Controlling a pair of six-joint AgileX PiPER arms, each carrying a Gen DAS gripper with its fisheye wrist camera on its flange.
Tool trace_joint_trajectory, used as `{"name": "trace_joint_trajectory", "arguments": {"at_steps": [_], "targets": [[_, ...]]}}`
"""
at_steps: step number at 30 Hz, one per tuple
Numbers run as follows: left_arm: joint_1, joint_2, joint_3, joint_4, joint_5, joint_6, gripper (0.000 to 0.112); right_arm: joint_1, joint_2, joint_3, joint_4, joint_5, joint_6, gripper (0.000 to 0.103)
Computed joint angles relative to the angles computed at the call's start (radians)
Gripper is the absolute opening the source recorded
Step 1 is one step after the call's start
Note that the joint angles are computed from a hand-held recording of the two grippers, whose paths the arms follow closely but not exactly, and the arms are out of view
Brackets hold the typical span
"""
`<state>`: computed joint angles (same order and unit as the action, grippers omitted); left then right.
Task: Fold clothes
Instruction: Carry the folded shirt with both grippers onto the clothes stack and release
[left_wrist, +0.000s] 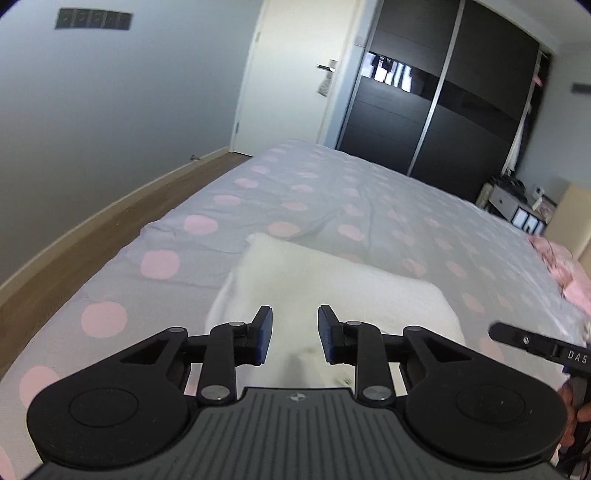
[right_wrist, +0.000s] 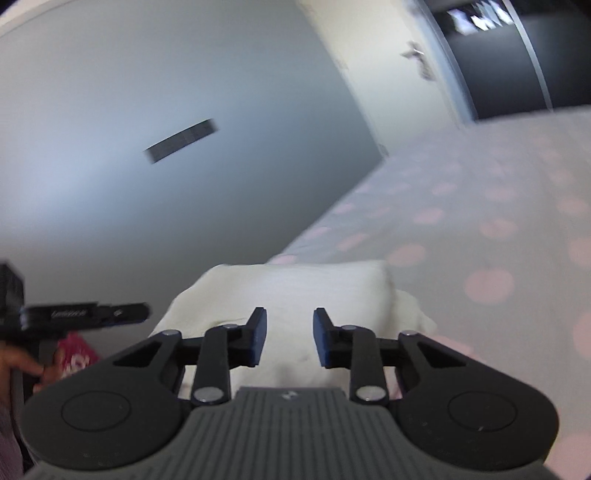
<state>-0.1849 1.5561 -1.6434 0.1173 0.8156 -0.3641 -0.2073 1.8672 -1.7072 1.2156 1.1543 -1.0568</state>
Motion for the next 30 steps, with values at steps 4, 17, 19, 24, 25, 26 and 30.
{"name": "trace_joint_trajectory", "arguments": {"at_steps": [4,17,19,24,25,26,30], "targets": [[-0.07,0.053,-0.026,0.145,0.103,-0.059,0.025,0.056,-0.053,0.094,-0.011,-0.069,-0.139,0.025],[-0.038,0.071,0.156,0.174,0.007,-0.14,0.025,0.163,0.016,0.109,-0.182,-0.189,-0.162,0.025],[-0.043,0.064,0.171,0.188,-0.007,-0.17,0.025,0.171,0.012,0.123,-0.183,-0.21,-0.186,0.025],[-0.046,0.012,0.183,0.193,-0.024,-0.155,0.025,0.11,0.041,0.029,-0.149,-0.086,-0.149,0.032],[-0.038,0.0,0.177,0.176,-0.031,-0.142,0.025,0.089,0.053,-0.002,-0.13,-0.05,-0.134,0.039],[-0.029,-0.008,0.164,0.163,-0.033,-0.128,0.025,0.071,0.064,-0.031,-0.108,-0.025,-0.121,0.043],[0.013,0.027,0.043,0.105,-0.038,-0.088,0.026,0.058,0.09,-0.126,-0.074,-0.051,-0.094,0.043]]}}
